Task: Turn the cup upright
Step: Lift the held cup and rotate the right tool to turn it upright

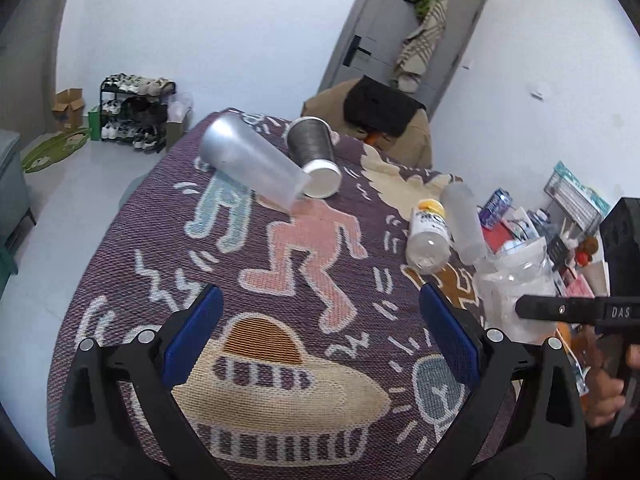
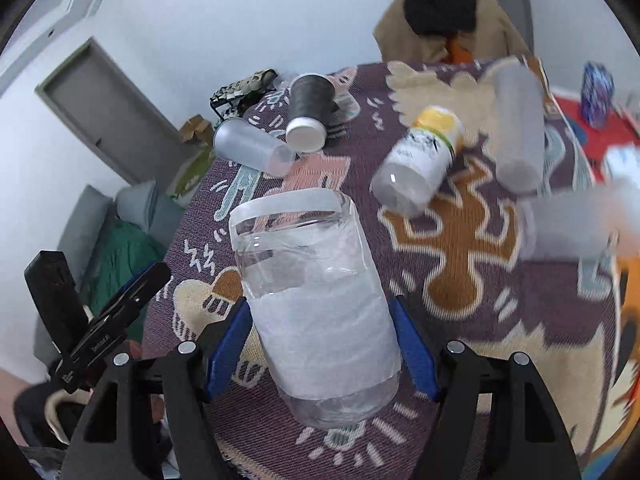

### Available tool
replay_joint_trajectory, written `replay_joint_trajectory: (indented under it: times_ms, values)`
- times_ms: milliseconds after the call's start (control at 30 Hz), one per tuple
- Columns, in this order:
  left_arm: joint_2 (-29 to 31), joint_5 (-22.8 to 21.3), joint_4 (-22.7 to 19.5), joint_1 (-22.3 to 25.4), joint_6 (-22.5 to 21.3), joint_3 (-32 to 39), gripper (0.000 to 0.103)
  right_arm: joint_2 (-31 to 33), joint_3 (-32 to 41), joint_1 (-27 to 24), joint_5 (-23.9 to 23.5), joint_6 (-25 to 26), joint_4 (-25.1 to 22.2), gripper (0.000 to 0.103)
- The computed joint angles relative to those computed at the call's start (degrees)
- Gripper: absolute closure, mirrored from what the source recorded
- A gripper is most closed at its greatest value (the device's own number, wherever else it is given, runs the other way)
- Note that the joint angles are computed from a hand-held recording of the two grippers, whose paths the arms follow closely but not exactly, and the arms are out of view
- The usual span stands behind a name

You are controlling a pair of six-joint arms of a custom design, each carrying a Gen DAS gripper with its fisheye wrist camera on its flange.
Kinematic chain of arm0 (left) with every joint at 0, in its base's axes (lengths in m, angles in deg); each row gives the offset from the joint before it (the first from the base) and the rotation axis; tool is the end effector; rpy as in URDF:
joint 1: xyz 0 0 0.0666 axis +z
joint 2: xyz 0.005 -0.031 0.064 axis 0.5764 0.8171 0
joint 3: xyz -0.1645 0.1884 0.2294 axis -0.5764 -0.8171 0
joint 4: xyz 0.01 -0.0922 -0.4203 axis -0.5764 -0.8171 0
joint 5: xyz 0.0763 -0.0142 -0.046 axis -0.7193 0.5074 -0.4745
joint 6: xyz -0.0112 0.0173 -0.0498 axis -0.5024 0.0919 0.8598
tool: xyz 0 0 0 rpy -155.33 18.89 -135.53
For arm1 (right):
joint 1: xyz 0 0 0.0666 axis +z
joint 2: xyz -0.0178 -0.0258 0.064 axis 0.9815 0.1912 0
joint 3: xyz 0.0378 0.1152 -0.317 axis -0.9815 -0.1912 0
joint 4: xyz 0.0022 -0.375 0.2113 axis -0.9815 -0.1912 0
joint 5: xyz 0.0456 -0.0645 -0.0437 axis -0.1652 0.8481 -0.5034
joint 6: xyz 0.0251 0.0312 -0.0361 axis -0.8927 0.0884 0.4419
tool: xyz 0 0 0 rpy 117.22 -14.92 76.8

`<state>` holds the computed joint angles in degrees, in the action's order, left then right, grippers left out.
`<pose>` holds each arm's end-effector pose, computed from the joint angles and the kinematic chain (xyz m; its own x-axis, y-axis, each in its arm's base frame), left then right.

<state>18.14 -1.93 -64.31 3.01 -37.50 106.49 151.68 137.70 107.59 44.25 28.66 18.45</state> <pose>0.3176 -0.1901 0.4071 -0.6243 -0.2615 -0.7361 -0.0079 0.9444 -0.3288 0.3775 0.2160 0.4866 -0.8917 -0.0714 -0.4470 -0.2759 0.8686 0.4116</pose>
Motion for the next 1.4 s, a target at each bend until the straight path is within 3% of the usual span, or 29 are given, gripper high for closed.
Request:
replay_joint_trajectory:
  times_ms: [433,700,833,1067,1400]
  values:
    - [4.83,3.50,-1.40,-2.86,-2.42,3.51,0.006,-6.72,-13.38,0.08,-2.16,-15.31,9.09,0.033]
    - [4.80,5.54,-1.85,-2.96,-2.57,3.39,0.006,-6.55,-17.26,0.24,-1.49,-20.08,11.88,0.031]
    - [4.08,7.25,-0.98,-2.96,-3.56,3.24,0.006,-7.31,-17.54,0.09,-2.26,-18.90,13.46,0.019]
    - [5.21,10.94,-0.68,-1.77,-4.14,5.28,0.006,-12.31,-18.99,-1.94,-0.13,-16.62,15.49,0.013]
    - [11.28,24.35,-0.52,0.49,0.10,8.79,0.006,-21.62,-24.18,-5.40,5.73,-10.84,15.09,0.008]
